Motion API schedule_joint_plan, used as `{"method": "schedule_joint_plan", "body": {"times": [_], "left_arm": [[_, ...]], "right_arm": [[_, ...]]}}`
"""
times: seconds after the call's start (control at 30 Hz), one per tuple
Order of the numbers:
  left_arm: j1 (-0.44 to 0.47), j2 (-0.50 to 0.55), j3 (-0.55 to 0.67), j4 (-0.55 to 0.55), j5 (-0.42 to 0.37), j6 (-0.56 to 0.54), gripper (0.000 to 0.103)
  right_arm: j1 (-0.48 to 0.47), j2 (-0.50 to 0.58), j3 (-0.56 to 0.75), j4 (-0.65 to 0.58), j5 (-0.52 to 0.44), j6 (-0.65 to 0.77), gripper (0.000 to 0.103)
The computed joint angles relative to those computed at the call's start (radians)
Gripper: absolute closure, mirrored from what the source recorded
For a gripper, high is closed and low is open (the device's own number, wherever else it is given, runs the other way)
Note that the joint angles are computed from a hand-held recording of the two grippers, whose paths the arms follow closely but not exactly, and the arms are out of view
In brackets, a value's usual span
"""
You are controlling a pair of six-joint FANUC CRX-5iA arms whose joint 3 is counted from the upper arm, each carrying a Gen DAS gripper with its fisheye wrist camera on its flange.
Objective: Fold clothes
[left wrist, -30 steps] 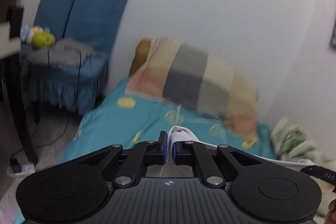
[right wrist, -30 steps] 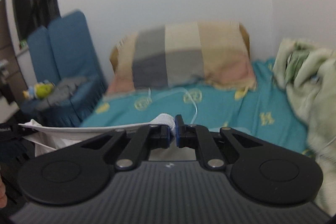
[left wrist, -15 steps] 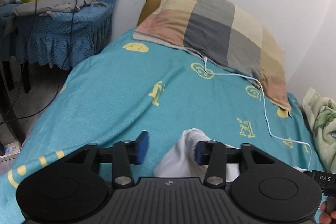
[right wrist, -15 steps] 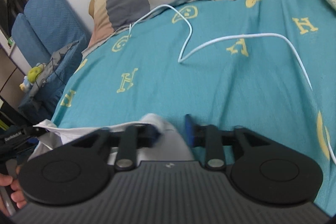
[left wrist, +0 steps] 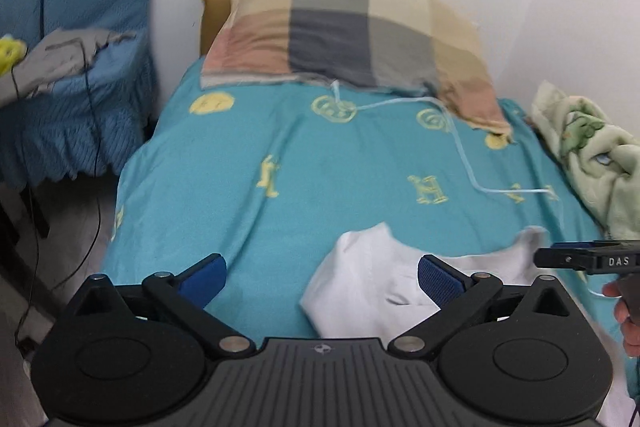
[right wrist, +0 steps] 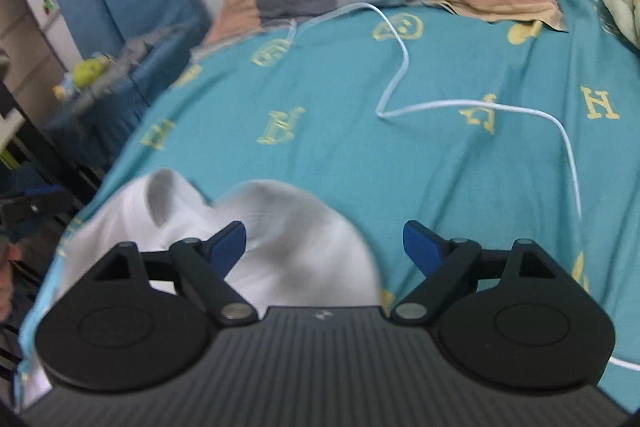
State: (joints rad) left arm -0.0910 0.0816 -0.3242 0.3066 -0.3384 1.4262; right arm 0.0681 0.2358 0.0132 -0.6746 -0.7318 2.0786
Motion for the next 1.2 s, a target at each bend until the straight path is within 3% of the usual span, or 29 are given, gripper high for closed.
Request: {"method": "schedule_joint_plan", "body": {"times": [0.13,0.23,0.3,0.47,0.67,0.8,0.87,0.97,1.1,1.2], "left_arm": [[-0.015,-0.073,-0.071,0.025,0.024,0.018,0.000],[-0.025,-0.180,-0.201,0.132,0.051,-0.038,0.003],[-0.029,-0.271,-0.278,0.113,0.047,0.008,0.003],[-0.017,-0.549,-0.426,-0.075,-0.052,0.339,0.006],[-0.007,-0.855,-0.552,-0.192,-0.178,0.700,0.008],[0.052,-0.986,-0.614,-0.146,-0.254,0.721,0.011],[0.084,-1.032,-0.635,-0.124,-0.292,0.725,0.014],[0.112,-1.093,-0.666,-0.115,-0.297,0.765,0.017],[0.098,-1.066,-0.666,-0.164,-0.209,0.837,0.019],[0.117,-0.989,-0.668,-0.135,-0.138,0.754,0.026]], "right_arm": [[-0.029,-0.056,-0.038,-0.075,0.013,0.016,0.016],[-0.058,-0.139,-0.109,-0.133,0.027,0.029,0.016],[-0.069,-0.223,-0.184,-0.132,0.029,0.029,0.016],[-0.096,-0.457,-0.357,-0.104,0.001,-0.020,0.016],[-0.133,-0.800,-0.520,-0.012,-0.145,-0.208,0.016],[-0.301,-0.980,-0.567,-0.094,-0.358,-0.229,0.016],[-0.401,-1.017,-0.579,-0.140,-0.469,-0.208,0.016],[-0.445,-1.038,-0.607,-0.156,-0.513,-0.203,0.016],[-0.423,-1.012,-0.629,-0.186,-0.476,-0.168,0.016],[-0.354,-0.999,-0.648,-0.173,-0.404,-0.175,0.016]]}}
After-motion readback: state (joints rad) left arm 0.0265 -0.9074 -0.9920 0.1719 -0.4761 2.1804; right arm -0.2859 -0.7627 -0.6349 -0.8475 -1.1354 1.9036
